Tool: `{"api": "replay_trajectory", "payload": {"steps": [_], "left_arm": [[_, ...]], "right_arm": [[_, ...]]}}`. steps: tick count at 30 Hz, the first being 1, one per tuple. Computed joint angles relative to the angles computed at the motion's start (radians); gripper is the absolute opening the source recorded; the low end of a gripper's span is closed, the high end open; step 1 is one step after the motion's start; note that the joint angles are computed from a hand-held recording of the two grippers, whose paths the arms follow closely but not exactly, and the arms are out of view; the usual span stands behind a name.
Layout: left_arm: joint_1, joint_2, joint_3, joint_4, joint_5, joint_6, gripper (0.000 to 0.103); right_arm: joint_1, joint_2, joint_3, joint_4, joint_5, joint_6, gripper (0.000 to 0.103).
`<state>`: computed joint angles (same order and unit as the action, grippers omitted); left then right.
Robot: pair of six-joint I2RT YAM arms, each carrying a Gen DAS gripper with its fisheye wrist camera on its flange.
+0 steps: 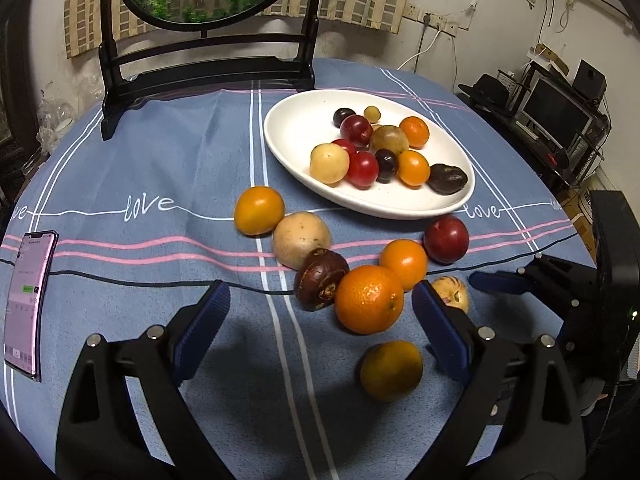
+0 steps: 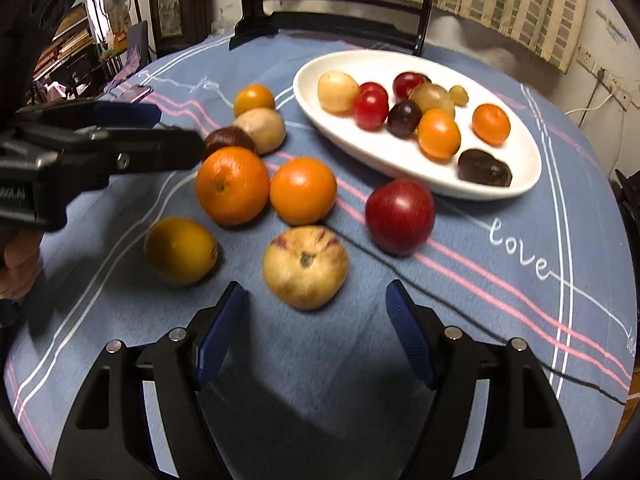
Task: Organize fruits
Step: 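Grasp a pale pink apple with the right gripper while the left gripper grasps a yellow citrus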
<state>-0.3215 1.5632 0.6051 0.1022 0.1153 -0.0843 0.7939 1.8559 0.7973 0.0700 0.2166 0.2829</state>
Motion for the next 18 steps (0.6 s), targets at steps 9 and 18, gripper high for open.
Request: {"api": "replay_trajectory", "payload": {"steps": [9, 18], "left_arm": [[-0.013, 0.003, 0.005, -0.016, -0.013, 0.009, 0.094], [-0.107, -0.048, -0.036, -0.021, -0.101, 0.078, 0.094]], "right_arm": [[-0.022, -0.016, 0.023, -0.007, 0.017, 0.055, 0.042], [-0.111, -0.091, -0.048, 0.029, 0.051, 0.143, 0.042]]}}
